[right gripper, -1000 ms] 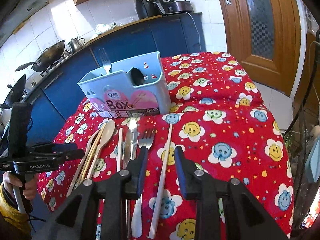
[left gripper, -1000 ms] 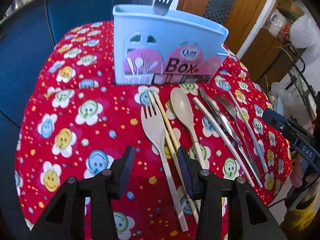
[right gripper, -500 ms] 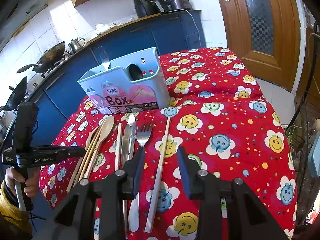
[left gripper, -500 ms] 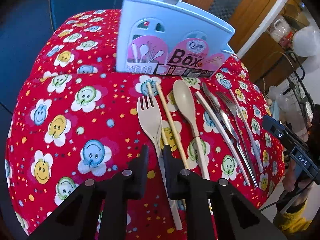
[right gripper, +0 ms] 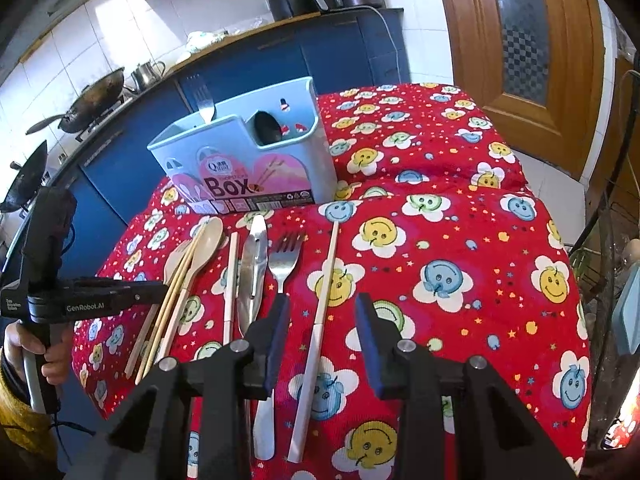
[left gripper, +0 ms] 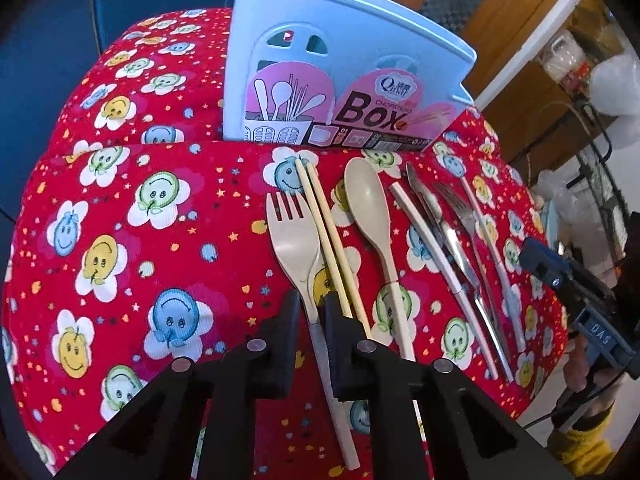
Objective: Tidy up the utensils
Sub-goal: 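Close the left tool on the wooden fork while the right grasps a white chopstick, then lift the wooden fork with the left tool while the right lifts the chopstick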
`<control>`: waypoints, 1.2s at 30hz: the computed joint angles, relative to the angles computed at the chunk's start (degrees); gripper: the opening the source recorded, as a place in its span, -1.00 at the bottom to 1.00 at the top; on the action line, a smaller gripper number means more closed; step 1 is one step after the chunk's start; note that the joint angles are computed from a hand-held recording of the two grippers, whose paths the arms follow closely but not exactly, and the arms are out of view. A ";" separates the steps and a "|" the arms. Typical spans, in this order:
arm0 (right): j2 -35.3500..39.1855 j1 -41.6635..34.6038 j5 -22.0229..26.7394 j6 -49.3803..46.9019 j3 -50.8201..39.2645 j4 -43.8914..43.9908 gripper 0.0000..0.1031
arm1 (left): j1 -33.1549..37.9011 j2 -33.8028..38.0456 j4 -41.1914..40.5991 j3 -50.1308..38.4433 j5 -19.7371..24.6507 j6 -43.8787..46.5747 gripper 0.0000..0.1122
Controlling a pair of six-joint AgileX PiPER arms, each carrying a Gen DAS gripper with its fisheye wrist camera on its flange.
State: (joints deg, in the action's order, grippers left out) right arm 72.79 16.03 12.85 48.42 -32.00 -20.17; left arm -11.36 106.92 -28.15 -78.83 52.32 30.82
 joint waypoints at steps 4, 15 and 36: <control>2.83 -0.51 3.94 -8.49 -3.42 7.37 -0.29 | 1.79 -0.37 -4.65 1.95 -1.04 3.97 -0.87; 13.20 -1.35 20.55 -24.42 -18.17 16.92 -0.29 | 7.74 -2.55 -15.12 5.50 -0.90 15.01 -0.90; 18.99 -4.96 27.14 -29.96 -25.64 22.51 -0.87 | 9.75 -7.93 -27.76 6.39 -5.90 24.10 -0.90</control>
State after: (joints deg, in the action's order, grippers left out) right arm 91.79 11.08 39.99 18.46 -57.65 2.34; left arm -1.61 98.98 -55.91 -72.44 46.43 54.92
